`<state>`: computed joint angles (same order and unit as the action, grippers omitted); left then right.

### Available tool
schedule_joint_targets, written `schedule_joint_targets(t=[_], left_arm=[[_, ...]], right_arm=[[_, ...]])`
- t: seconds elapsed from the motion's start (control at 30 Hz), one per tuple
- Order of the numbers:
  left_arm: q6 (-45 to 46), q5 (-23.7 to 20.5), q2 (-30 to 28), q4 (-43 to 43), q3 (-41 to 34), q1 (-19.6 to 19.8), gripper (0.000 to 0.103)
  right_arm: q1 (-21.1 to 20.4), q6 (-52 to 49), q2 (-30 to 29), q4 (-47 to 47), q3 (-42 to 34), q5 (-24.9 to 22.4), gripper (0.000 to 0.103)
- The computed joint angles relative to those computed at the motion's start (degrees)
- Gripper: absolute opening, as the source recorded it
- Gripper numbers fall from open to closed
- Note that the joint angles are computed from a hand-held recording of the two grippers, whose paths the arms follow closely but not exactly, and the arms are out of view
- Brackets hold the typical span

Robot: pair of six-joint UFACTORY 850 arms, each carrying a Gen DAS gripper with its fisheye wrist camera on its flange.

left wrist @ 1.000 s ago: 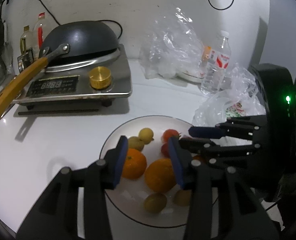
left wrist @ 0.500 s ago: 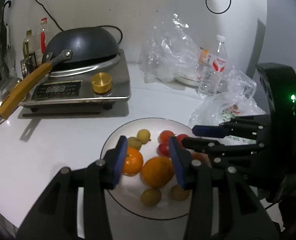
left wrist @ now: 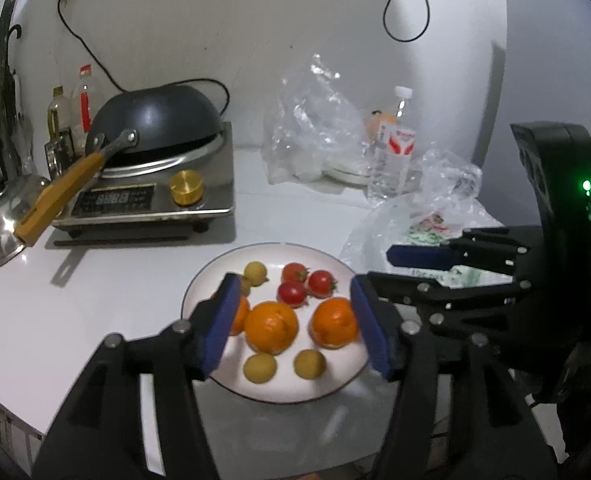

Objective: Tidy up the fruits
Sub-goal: 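Lift both open grippers away from the plate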

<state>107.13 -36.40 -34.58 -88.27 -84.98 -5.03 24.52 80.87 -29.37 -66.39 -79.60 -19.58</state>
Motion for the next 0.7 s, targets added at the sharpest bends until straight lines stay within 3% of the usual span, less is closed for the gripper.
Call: schedule_joint_targets(t=[0.13, 0.7], left_arm=[[2.2, -0.33, 2.3, -1.73, 2.93, -0.02, 0.067], [11.35, -1.61, 11.63, -8.64, 15.29, -1.11, 0.068]], right_arm=[[0.77, 4.8, 2.47, -4.42, 2.84, -0.63, 0.036], [3.94, 19.23, 12.58, -16.64, 14.72, -4.88, 0.036]])
